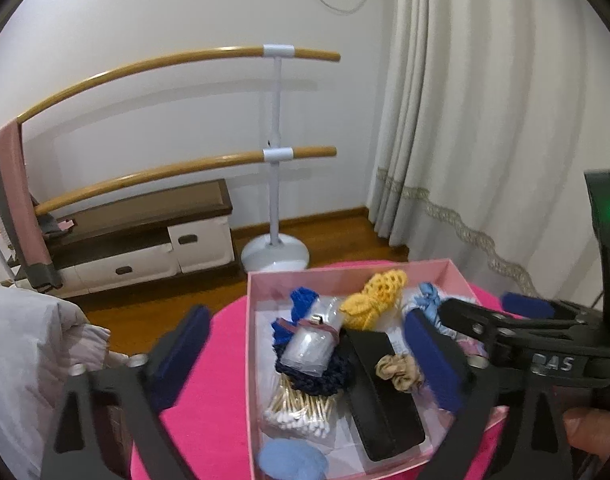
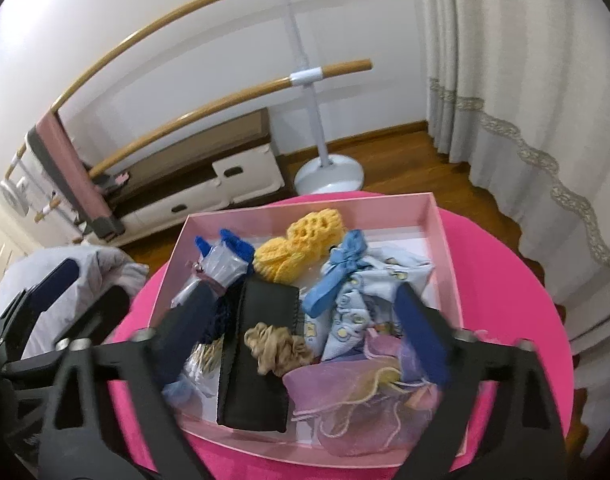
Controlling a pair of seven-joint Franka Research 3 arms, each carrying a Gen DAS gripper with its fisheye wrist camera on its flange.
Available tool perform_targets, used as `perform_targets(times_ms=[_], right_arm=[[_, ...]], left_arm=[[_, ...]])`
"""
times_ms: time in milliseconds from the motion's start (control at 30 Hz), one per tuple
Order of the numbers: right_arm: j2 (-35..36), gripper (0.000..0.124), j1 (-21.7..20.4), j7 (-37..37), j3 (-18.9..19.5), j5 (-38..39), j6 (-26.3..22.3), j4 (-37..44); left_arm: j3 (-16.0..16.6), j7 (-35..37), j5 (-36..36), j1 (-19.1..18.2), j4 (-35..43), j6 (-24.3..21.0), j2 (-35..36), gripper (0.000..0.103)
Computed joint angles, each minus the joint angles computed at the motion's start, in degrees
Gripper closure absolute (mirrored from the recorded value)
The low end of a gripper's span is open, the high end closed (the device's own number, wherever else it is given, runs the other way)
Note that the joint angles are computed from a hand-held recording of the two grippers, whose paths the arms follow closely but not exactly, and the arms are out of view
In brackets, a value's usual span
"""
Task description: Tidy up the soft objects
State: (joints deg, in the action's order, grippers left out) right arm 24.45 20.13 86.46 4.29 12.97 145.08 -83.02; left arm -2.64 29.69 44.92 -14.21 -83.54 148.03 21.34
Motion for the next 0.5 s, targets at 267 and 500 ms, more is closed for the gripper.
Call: perform_targets(times_ms=[267, 500], right_arm=[[-6.9, 0.021, 0.8, 4.5, -1.1, -2.1, 6.7, -8.8], [-18.8, 0.021, 0.7, 7.1, -0.9, -4.6, 14.6, -23.2]], left_arm=[[0.4, -10.5, 12.4, -3.2, -7.1, -4.8, -6.1, 0.000], [-4.3, -18.7, 19.8, -2.3, -17.7, -7.1, -14.6, 0.000]])
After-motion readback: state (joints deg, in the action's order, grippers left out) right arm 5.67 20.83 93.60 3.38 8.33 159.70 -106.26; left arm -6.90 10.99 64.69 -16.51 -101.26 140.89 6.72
